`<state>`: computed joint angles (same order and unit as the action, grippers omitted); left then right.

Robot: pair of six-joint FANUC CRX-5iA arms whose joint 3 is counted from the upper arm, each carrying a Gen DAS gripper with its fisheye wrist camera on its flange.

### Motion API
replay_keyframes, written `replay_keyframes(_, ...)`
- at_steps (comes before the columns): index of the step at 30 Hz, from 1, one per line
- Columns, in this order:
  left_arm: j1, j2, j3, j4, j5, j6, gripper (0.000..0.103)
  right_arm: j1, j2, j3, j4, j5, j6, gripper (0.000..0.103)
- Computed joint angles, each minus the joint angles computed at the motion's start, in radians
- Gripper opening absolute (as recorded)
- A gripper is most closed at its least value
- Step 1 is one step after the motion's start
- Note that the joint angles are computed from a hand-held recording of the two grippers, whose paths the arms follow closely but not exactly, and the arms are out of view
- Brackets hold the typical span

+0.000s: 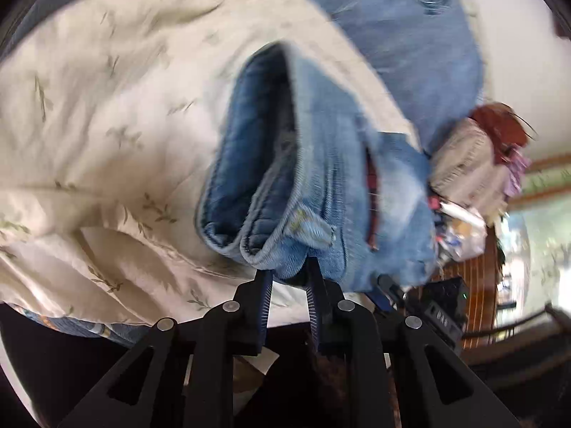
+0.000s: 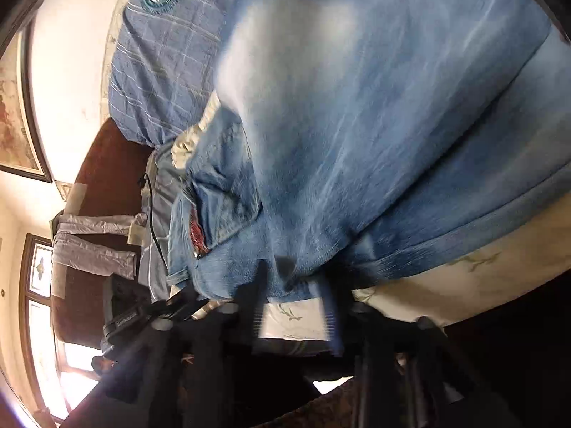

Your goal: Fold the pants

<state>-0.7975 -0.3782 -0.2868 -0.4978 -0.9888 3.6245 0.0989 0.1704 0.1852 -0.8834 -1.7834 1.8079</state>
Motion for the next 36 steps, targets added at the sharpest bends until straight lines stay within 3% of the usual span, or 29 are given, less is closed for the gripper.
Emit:
replay_keyframes(2,-0.049,0.002,0.029,-0.052,-0.049,0.015,0.023,-0.041,0.001,0.017,-0.009,0.008,0.010,0.049)
replay_keyframes(5,-0.116,0.000,0.043,-0.116,-0.104,0.078,0.029,-0.081,0.001,0.034,-0.017,0.056,-0.011,0.050)
replay_keyframes(7,-0.119,-0.003,0.035,-0.113,-0.102,0.090,0.030,-0.115,0.016,0.051,-0.022,0.095,-0.048,0.051)
replay_keyframes(11,-0.019,-0.020,-0.013,-0.034,-0.016,0.011,0.038,-0.138,0.048,0.073,-0.048,0.120,-0.102,0.051)
replay_keyframes(14,0.064,-0.009,-0.033,0.037,0.034,-0.069,0.037,-0.137,0.065,0.074,-0.073,0.131,-0.108,0.051)
replay_keyframes(15,0.101,-0.007,-0.044,0.081,0.057,-0.108,0.036,-0.135,0.073,0.078,-0.074,0.129,-0.104,0.048)
replay_keyframes(17,0.132,0.007,-0.035,0.116,0.050,-0.130,0.016,-0.102,0.072,0.080,-0.033,0.149,-0.094,0.020)
replay_keyframes(18,0.123,0.008,-0.025,0.109,0.033,-0.119,0.015,-0.095,0.069,0.082,-0.017,0.156,-0.085,0.005)
replay_keyframes(22,0.034,0.022,0.030,0.029,-0.061,-0.039,0.014,-0.131,0.030,0.088,-0.042,0.147,-0.039,0.005)
replay_keyframes(28,0.045,0.012,-0.017,0.074,-0.013,-0.003,0.012,-0.128,0.039,0.039,0.058,0.126,-0.058,0.009)
replay_keyframes(32,-0.029,0.034,0.058,-0.003,-0.095,-0.002,0.013,-0.163,0.039,0.076,0.032,0.128,-0.044,0.011)
replay_keyframes(33,-0.064,0.034,0.074,-0.042,-0.102,0.017,0.013,-0.174,0.039,0.090,0.023,0.139,-0.043,0.018)
replay_keyframes(34,-0.092,0.033,0.081,-0.069,-0.098,0.034,0.017,-0.197,0.043,0.110,0.009,0.155,-0.050,0.032)
replay_keyframes(35,-0.125,0.027,0.083,-0.106,-0.080,0.060,0.026,-0.232,0.051,0.134,-0.006,0.190,-0.073,0.048)
replay_keyframes(36,-0.157,0.028,0.090,-0.143,-0.072,0.083,0.031,-0.247,0.057,0.147,-0.007,0.214,-0.090,0.054)
